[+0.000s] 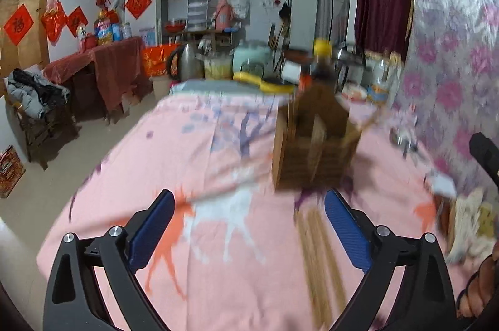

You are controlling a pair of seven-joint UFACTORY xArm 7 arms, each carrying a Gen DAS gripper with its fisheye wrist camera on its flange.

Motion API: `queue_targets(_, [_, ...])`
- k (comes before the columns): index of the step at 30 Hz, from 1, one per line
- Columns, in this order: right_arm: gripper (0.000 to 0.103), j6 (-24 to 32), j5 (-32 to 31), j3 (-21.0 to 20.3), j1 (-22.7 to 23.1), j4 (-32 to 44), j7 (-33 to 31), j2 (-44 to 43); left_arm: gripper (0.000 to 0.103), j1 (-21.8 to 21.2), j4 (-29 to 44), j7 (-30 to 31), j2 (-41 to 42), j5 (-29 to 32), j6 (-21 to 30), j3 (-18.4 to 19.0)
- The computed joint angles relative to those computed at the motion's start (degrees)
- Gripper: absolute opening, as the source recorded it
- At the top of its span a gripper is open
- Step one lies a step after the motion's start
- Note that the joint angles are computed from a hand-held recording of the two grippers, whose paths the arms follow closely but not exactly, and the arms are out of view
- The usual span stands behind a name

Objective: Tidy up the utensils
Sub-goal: 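Insert the left tool's chopstick into the holder while the right tool inserts its chopstick, then open both tools and bring them back to the chopstick row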

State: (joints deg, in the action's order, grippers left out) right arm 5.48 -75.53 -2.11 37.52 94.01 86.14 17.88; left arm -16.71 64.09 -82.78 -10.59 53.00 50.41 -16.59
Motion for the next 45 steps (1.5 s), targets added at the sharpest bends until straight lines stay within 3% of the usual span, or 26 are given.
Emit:
queue_targets(2, [0.081,0.8,-4.9,-0.7,0.9,-5.9,5.4,-2.3,0.095,-0.9,-3.1,-1.1,-0.3,-1.3,0.2,-0.7])
queue_targets(5, [0.081,3.5,-6.6,1.2,-0.1,-12.3,7.4,-3.9,0.095,-2.3,-8.9,-4.8,-0.8,-2.4,-1.2,-1.7])
queue_targets(10, [0.081,5.1,-2.2,5.2,-3.2,-18.1,1.2,-3.3,0.095,-4.1,-16.3,-7.2,-0.5,-4.9,-7.1,-1.8])
queue_targets(13, [0.081,5.3,2.0,6.6,-3.7,-20.4,-4.7,-2.4,0.095,-4.6,-17.2,-7.0,0.6,-4.4,-7.9,-2.1])
queue_targets(16, [0.081,4.9,5.1,6.3,-3.0,-20.5,-8.7,-1.4,0.095,-5.0,-17.6,-7.4,1.2,-3.3,-9.7,-1.8])
queue_targets(22, [0.081,4.9,5.8,4.7,-0.7,-20.9,-9.2,-0.9,0.095,-5.9,-16.9,-8.0,2.6,-0.9,-10.3,-1.7])
queue_targets(33, [0.081,3.9,18.6,3.8,-0.7,-21.8,-17.0,0.0,0.098,-7.5,-12.2,-7.0,7.7,1.4,-10.4,1.2])
queue_targets(37, [0.081,3.6,19.0,1.7,1.2,-22.0,-17.0,-0.1,0.099,-7.5,-13.2,-8.4,6.3,1.2,-7.0,1.8])
queue_targets(40, [0.081,3.1,17.9,0.7,1.9,-22.1,-16.0,-0.3,0.098,-6.3,-16.1,-9.9,3.6,-0.1,-8.0,2.4])
queue_targets(45, [0.08,1.3,14.3,-0.4,3.0,-21.9,-13.7,-0.3,0.099,-5.0,-16.9,-11.9,2.7,1.0,-6.4,0.7])
